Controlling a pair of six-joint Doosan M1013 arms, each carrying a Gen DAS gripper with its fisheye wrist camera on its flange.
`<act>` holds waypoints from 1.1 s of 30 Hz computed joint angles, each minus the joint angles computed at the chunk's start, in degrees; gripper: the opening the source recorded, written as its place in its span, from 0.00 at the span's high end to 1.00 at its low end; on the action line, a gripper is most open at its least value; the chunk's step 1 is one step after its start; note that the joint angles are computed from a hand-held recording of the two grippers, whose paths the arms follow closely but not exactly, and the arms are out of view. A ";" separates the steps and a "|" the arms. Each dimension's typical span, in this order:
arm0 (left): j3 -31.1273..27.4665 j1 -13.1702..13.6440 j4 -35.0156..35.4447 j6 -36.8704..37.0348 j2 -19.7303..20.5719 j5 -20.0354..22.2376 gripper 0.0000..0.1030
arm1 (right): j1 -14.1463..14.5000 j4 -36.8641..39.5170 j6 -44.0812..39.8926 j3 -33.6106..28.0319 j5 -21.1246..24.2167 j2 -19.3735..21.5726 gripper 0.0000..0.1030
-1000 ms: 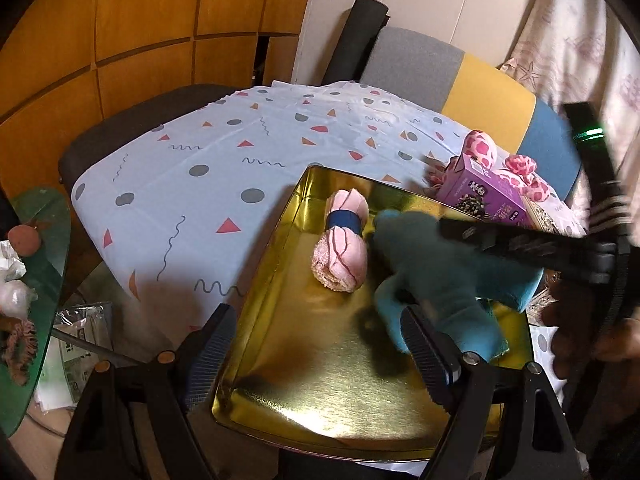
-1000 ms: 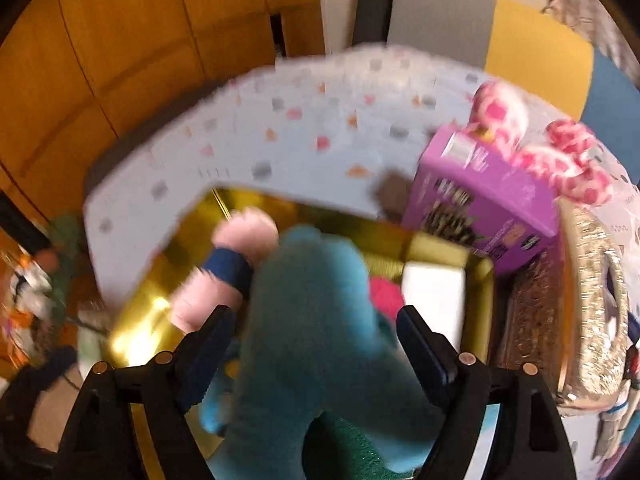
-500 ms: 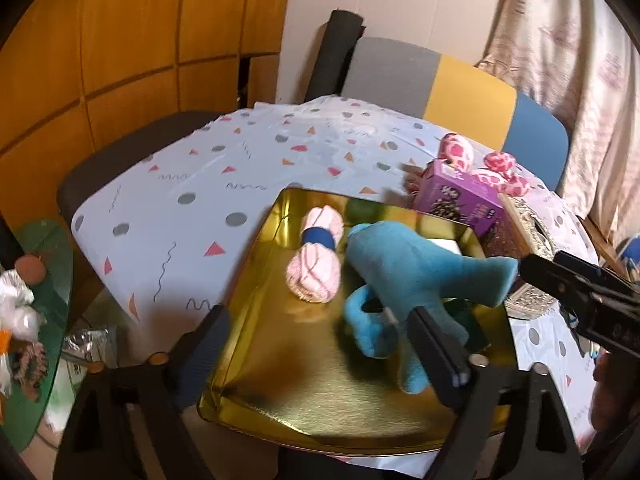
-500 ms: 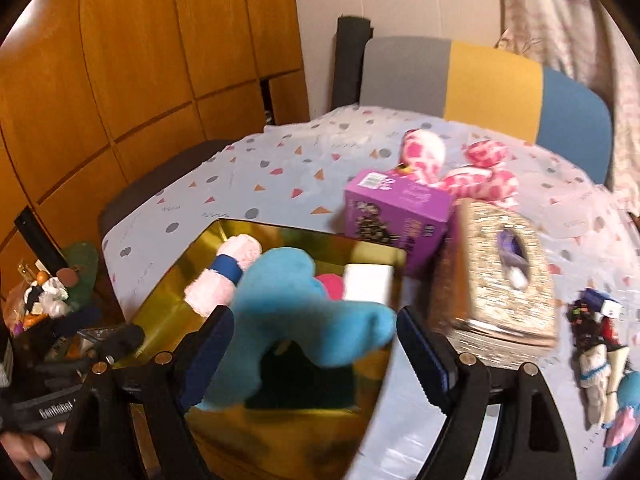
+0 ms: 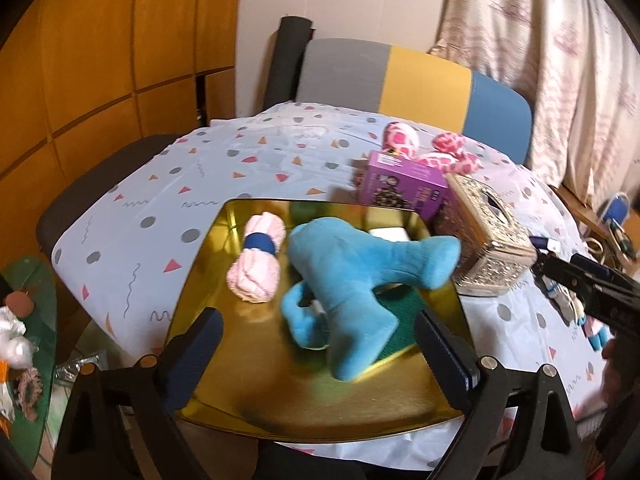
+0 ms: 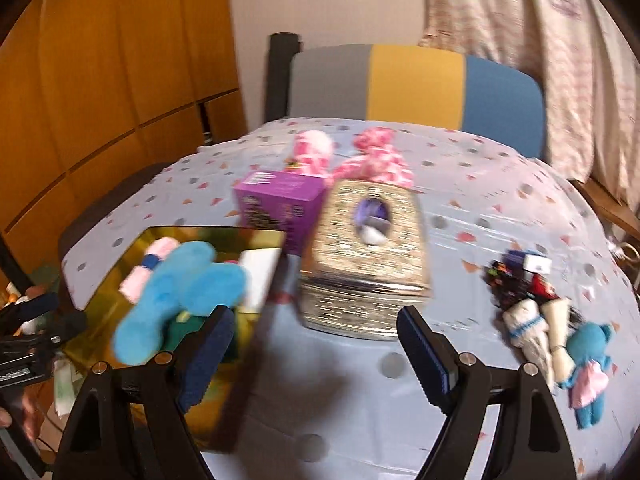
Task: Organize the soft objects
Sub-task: 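Open the right tool and withdraw both tools from the tray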
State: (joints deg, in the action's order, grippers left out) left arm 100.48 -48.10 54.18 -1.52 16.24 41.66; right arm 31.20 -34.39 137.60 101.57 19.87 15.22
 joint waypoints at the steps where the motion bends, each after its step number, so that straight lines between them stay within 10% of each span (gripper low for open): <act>1: -0.32 -0.19 -0.10 0.80 0.18 -0.11 0.06 | -0.34 -1.08 1.48 0.38 0.25 -0.24 0.17; 18: -4.31 -2.19 -2.71 11.64 2.88 -3.33 0.06 | -6.43 -13.82 19.71 5.07 5.31 -3.08 0.17; 27: -7.32 -2.61 -7.72 19.36 5.00 -4.41 0.06 | -10.61 -29.56 43.37 7.49 15.17 -3.50 0.17; 33: -9.56 -3.16 -10.20 25.13 6.58 -5.97 0.06 | -14.79 -25.54 52.41 10.07 9.75 -5.53 0.17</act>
State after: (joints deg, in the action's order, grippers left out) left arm 90.92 -51.26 43.98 23.61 22.82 35.68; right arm 16.40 -59.93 190.01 111.64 29.62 9.69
